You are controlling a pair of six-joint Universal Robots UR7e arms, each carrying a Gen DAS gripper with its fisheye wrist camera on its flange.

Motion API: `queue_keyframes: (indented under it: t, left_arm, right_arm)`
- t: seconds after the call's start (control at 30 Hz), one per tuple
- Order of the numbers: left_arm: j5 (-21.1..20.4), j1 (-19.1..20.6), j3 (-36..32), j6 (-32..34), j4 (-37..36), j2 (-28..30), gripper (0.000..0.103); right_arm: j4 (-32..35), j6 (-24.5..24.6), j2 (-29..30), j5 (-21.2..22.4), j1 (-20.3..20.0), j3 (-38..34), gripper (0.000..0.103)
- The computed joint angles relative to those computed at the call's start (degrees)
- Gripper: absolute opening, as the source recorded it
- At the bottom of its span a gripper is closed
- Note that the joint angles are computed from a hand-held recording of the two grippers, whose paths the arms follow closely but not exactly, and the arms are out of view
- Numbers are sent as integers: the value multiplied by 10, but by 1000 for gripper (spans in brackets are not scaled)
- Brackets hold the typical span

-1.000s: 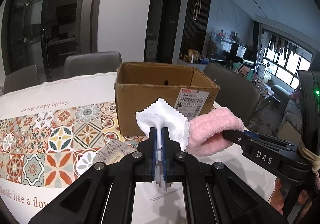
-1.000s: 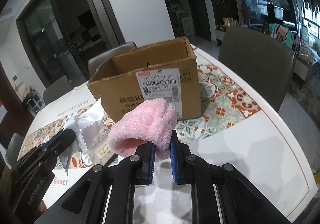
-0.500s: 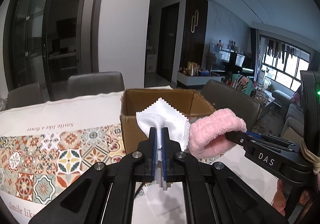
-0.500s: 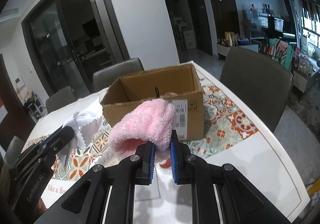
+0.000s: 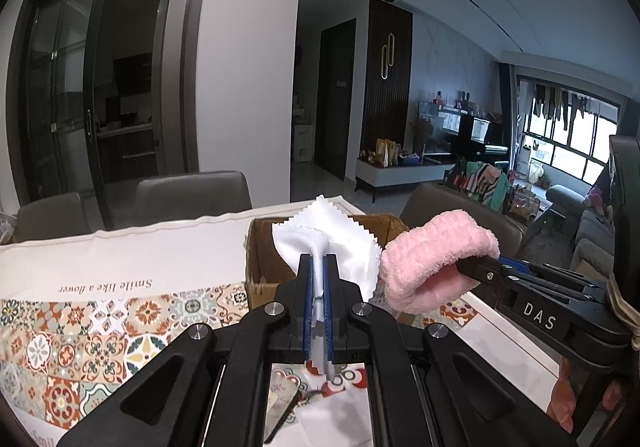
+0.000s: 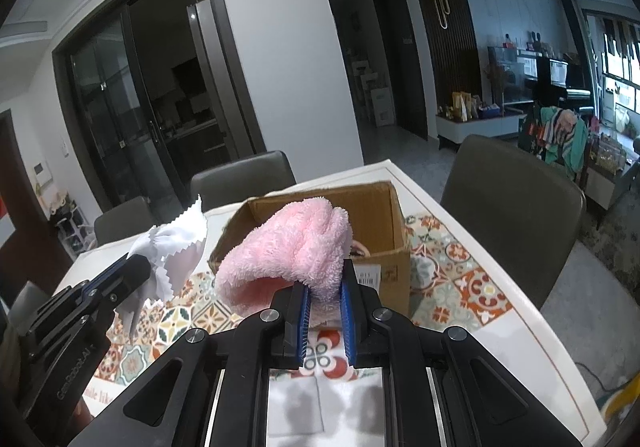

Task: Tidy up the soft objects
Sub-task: 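Lift the headband with the right tool while the left tool carries the white cloth over the box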

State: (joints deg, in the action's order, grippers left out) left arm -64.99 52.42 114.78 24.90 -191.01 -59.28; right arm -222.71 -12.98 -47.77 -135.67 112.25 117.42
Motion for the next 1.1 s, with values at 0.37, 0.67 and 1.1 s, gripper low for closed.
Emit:
queue_keyframes:
  t: [0.37,0.67,1.1]
  left_arm:
    - [-8,7,-55,8,7,39,7]
    - [-4,14,-102,22,16,80,7]
    - [7,29,-183,20,74,141,7]
  right_arm:
    - [6,-40,4,5,-8,-47,15]
    - [28,-52,5,19,-32,-72,15]
    - [74,-93,25,24,-66,-133,15]
